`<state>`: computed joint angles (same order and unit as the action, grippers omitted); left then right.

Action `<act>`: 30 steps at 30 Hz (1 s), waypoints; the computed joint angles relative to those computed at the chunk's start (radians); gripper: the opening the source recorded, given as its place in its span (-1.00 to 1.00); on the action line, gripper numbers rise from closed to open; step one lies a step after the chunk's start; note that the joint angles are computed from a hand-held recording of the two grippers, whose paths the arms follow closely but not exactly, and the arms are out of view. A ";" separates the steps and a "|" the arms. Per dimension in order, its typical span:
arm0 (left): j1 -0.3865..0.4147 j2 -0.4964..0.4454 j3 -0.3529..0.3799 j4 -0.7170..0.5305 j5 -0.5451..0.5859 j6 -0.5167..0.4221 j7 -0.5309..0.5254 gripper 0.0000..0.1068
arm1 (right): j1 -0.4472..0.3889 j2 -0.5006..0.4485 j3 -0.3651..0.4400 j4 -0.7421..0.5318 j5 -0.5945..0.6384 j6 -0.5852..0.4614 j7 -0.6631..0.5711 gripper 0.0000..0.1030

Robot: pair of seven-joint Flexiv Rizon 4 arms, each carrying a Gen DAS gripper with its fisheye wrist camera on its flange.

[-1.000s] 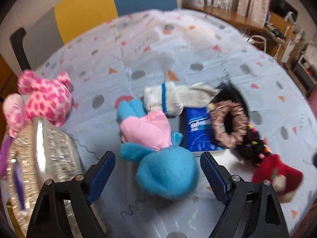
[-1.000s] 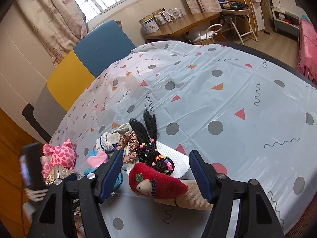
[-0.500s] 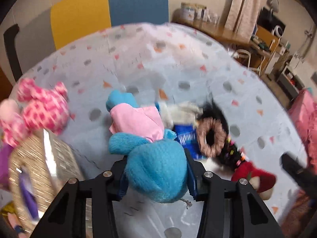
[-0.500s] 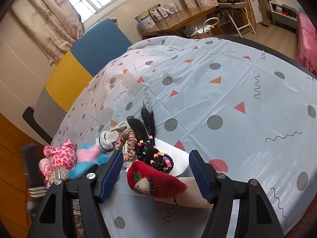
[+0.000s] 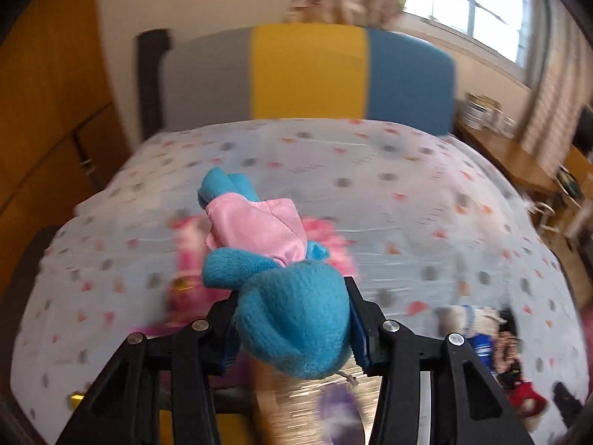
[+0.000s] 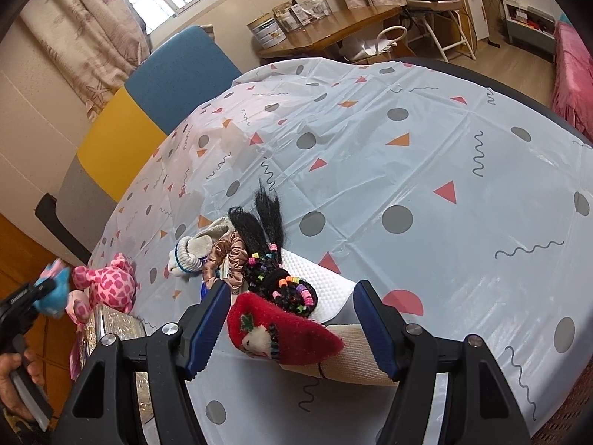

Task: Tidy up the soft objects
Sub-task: 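Place the blue plush toy in the gold tray while the right gripper grasps the red sock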

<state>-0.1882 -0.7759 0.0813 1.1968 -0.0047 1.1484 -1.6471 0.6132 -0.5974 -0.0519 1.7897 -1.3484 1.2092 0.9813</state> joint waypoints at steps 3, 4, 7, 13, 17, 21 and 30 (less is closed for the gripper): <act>0.031 0.050 0.029 0.103 0.008 0.054 -0.027 -0.09 | 0.001 -0.005 0.007 -0.006 0.023 -0.008 -0.032 0.36; 0.044 0.069 0.035 0.145 0.009 0.077 -0.033 -0.09 | 0.003 -0.006 0.007 -0.007 0.030 -0.011 -0.041 0.35; 0.082 0.115 0.032 0.252 -0.005 0.129 -0.037 -0.09 | 0.010 -0.008 0.010 -0.010 0.063 -0.023 -0.075 0.36; 0.132 0.201 -0.003 0.464 -0.030 0.269 0.011 -0.09 | 0.030 -0.016 0.009 -0.018 0.137 -0.049 -0.153 0.36; 0.183 0.256 -0.076 0.619 -0.073 0.374 0.096 -0.08 | 0.043 -0.019 0.003 -0.019 0.178 -0.059 -0.187 0.35; 0.234 0.301 -0.157 0.765 -0.116 0.464 0.179 -0.07 | 0.053 -0.014 -0.017 -0.007 0.173 -0.041 -0.156 0.35; 0.371 0.338 -0.317 0.986 -0.154 0.576 0.266 -0.07 | 0.018 0.023 -0.038 0.039 -0.049 -0.003 0.128 0.35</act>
